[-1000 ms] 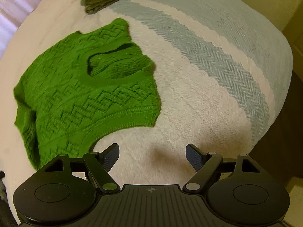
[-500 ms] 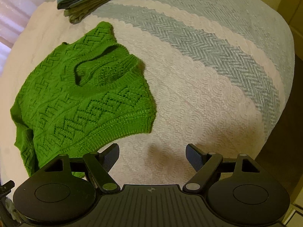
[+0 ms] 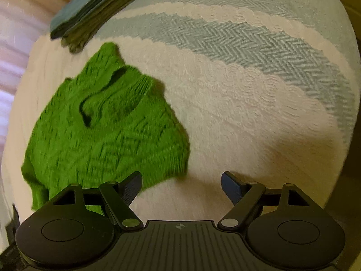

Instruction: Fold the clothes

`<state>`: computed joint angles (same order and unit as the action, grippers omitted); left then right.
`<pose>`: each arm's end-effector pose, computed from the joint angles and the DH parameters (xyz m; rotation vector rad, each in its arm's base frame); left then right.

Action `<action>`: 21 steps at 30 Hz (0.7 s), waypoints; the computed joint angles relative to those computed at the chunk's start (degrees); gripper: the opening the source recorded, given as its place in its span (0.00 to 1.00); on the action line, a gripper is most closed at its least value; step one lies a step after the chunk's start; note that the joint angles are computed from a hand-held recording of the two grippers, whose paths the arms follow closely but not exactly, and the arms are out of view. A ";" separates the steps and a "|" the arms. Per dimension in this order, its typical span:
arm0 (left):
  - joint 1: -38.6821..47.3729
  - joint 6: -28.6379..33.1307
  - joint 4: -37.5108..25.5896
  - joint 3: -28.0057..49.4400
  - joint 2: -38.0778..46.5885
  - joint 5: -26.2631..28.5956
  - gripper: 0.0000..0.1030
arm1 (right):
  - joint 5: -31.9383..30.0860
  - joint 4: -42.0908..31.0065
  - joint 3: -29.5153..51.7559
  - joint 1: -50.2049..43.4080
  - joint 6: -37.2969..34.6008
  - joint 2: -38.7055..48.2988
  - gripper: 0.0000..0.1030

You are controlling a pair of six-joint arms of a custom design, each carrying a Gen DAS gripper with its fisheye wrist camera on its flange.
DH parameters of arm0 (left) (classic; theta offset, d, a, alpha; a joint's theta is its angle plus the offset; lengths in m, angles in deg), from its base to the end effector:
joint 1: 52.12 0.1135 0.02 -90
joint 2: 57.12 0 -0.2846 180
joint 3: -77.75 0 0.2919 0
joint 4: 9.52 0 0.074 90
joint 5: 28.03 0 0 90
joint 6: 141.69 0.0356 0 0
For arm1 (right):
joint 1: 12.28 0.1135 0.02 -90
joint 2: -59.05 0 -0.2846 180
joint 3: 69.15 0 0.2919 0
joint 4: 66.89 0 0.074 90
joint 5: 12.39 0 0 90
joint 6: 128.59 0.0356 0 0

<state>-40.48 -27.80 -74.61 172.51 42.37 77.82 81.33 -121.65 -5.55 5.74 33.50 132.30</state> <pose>0.3890 0.0702 0.2685 0.3567 2.6934 -0.2126 0.2604 0.0823 0.2383 1.2708 2.4456 0.3798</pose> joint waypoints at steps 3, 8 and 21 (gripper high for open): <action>-1.15 -2.80 2.83 0.57 3.54 0.87 0.62 | 0.60 6.07 -2.60 -0.76 1.55 1.29 0.78; -2.47 -5.14 5.91 1.41 7.97 -0.28 0.32 | 1.87 15.36 -5.01 -0.71 -0.85 3.75 0.68; 10.79 5.40 -6.00 -0.90 -4.90 8.66 0.04 | 6.17 5.71 4.13 -7.78 -12.61 -4.60 0.06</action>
<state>-29.69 -22.40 -80.61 171.61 37.48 86.48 87.51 -115.94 -1.42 -2.04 20.89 127.70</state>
